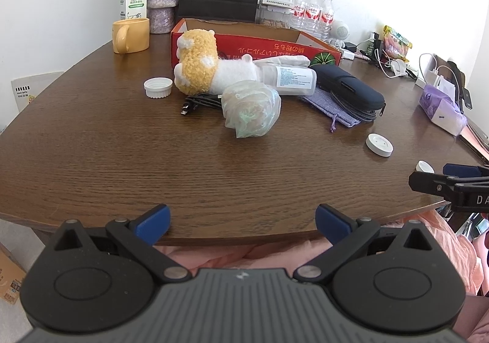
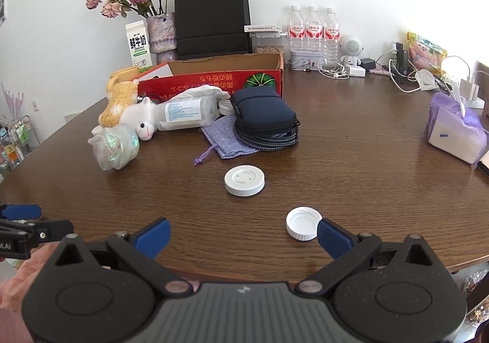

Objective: Organize objects
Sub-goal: 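Grasp the white bottle cap with the right gripper while the left gripper grasps the clear plastic bag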

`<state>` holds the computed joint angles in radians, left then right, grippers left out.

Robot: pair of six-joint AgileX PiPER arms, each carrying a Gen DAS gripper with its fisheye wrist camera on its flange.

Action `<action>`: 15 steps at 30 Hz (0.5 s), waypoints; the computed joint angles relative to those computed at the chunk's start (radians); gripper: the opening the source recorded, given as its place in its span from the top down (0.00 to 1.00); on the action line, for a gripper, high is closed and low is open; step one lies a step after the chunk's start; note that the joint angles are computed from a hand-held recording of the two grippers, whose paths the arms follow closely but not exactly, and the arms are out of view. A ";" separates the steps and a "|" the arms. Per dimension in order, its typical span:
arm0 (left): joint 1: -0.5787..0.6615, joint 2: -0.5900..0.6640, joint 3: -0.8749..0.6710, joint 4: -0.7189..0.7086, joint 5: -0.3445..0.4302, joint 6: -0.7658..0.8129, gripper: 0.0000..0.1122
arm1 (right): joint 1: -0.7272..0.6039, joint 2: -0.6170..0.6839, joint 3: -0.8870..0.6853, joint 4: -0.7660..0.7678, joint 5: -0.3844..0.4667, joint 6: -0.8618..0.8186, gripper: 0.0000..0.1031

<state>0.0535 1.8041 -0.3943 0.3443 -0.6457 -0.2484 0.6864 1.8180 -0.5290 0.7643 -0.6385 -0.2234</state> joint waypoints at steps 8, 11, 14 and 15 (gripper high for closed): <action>0.014 -0.001 -0.025 0.031 0.029 -0.030 0.08 | -0.054 0.058 0.014 -0.063 -0.065 0.004 0.22; 0.018 0.003 -0.032 0.043 0.032 -0.037 0.08 | -0.063 0.083 0.021 -0.080 -0.108 0.011 0.30; 0.019 0.003 -0.034 0.044 0.033 -0.038 0.08 | -0.081 0.102 0.029 -0.114 -0.132 0.033 0.42; 0.018 0.004 -0.037 0.043 0.036 -0.037 0.08 | -0.090 0.108 0.040 -0.147 -0.154 0.063 0.46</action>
